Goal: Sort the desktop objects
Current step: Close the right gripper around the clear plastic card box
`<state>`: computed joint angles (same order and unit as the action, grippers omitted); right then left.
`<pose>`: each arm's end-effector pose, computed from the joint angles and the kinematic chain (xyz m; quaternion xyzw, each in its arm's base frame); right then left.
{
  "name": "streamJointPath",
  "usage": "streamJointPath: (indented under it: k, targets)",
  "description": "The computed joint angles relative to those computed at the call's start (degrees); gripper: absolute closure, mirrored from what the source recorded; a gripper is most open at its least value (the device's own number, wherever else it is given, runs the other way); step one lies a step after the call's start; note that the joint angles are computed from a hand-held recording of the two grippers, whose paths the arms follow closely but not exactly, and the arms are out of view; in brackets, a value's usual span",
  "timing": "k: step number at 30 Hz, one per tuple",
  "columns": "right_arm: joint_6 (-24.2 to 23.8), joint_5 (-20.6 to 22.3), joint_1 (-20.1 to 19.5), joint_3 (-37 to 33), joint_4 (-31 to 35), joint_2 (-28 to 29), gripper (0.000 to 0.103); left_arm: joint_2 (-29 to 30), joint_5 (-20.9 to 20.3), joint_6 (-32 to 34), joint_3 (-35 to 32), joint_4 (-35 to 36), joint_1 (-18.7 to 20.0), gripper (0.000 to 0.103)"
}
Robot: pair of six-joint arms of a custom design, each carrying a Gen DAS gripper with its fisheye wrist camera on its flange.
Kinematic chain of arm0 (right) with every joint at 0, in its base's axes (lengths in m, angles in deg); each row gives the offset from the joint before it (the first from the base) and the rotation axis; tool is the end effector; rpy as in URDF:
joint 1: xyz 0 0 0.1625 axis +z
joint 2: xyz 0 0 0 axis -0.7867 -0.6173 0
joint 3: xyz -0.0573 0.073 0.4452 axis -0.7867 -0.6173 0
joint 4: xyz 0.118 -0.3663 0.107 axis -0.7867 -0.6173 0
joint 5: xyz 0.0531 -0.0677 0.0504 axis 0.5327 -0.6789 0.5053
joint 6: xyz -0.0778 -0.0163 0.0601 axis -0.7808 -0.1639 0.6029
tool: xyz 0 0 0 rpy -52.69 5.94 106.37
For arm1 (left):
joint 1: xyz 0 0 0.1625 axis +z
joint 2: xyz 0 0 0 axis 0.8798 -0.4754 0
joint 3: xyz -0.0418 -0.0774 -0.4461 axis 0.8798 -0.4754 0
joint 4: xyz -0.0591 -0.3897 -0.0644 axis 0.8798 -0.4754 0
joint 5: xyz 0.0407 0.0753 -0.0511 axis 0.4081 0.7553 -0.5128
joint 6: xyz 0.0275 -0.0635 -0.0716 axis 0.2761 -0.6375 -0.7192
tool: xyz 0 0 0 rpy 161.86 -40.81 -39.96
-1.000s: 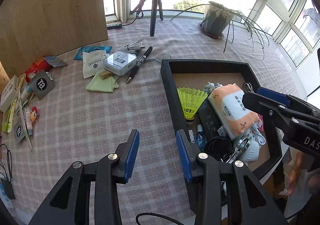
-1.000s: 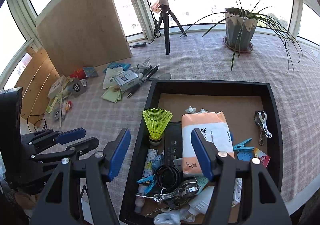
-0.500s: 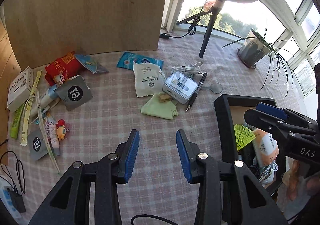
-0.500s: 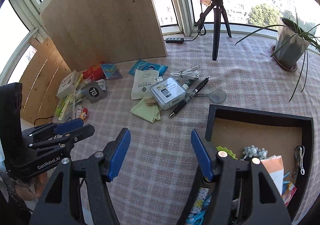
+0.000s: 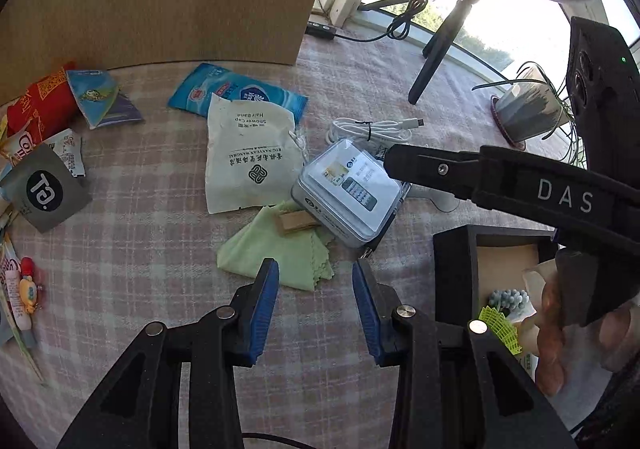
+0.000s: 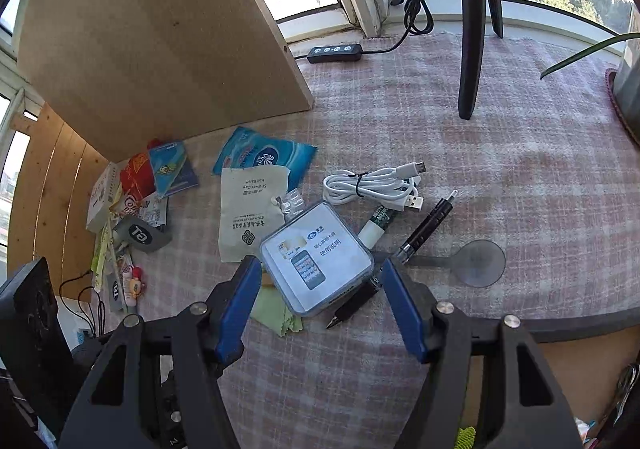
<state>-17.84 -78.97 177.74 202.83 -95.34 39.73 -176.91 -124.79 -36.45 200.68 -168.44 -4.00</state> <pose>0.3745 -0.3839 -0.0031 -0.0433 -0.9569 0.1926 0.2128 -0.0389 -0.3802 0.3045 0.2086 0.9583 -0.0313 0.1930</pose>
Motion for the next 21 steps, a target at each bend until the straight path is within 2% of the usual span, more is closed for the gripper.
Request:
streamJointPath:
  k: [8, 15, 21]
  targets:
    - [-4.79, 2.34, -4.39, -1.39, -1.8, 2.5, 0.041, 6.17, 0.18, -0.48, 0.67, -5.73, 0.1, 0.066]
    - [-6.75, 3.08, -5.65, -1.55, -4.77, 3.38, 0.044, 7.21, 0.45, -0.09, 0.29, -6.5, 0.49, 0.066]
    - [-10.07, 4.47, -6.81, -4.49, -3.61, 4.42, 0.044, 7.54, -0.75, 0.07, 0.13, -6.6, 1.25, 0.066]
